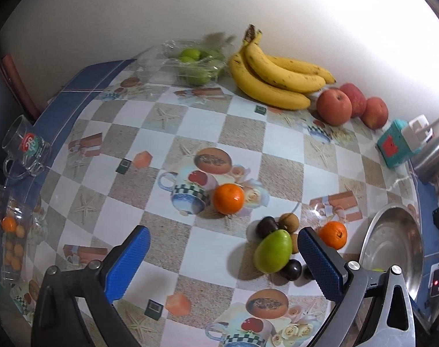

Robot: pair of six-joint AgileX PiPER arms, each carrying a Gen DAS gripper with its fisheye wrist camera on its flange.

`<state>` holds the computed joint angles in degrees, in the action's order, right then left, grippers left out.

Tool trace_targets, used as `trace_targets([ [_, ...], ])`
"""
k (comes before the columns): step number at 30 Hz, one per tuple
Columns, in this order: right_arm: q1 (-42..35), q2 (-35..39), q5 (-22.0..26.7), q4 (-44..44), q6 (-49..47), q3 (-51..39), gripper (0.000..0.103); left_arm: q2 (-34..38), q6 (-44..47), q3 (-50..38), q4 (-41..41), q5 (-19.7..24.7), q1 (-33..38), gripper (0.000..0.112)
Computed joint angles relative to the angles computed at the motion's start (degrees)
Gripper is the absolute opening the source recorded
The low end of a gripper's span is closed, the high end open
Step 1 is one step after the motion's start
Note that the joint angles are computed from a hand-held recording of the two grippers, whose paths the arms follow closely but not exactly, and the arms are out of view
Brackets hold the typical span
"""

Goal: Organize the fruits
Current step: 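Move both tools back toward the fruit group beside the bowl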

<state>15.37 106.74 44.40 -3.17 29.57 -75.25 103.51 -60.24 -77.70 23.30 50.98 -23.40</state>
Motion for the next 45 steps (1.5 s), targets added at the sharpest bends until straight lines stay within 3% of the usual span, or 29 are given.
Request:
trace_targets([
  [13, 5.46, -0.15, -4.88, 8.26, -9.75, -1.81, 0.092, -4.02, -2.51, 3.8, 4.85, -1.4, 2.94, 0.103],
  [24, 7.65, 3.75, -2.72, 14.34, -14.99, -6.26, 0.092, -1.49, 4.22, 5.51, -6.26, -6.53, 7.01, 0.103],
  [29, 7.76, 4.91, -1.74, 15.85, -15.9, -8.52, 0.093, -0.22, 7.34, 4.22, -8.84, -6.61, 6.5, 0.103],
  [33, 9.15, 7.38, 3.21, 11.17, -11.96, -13.0, 0.093, 0.91, 8.64, 3.24, -10.23, -5.68, 6.71, 0.103],
  [39, 10.72, 8.73, 6.03, 6.68, -9.12, -16.49, 0.092, -0.1, 6.76, 4.18, -10.01, -6.31, 7.34, 0.103],
  [45, 10.18, 9.21, 5.17, 10.54, -11.25, -16.2, 0.081, 0.59, 8.0, 3.24, -10.94, -6.51, 6.78, 0.103],
])
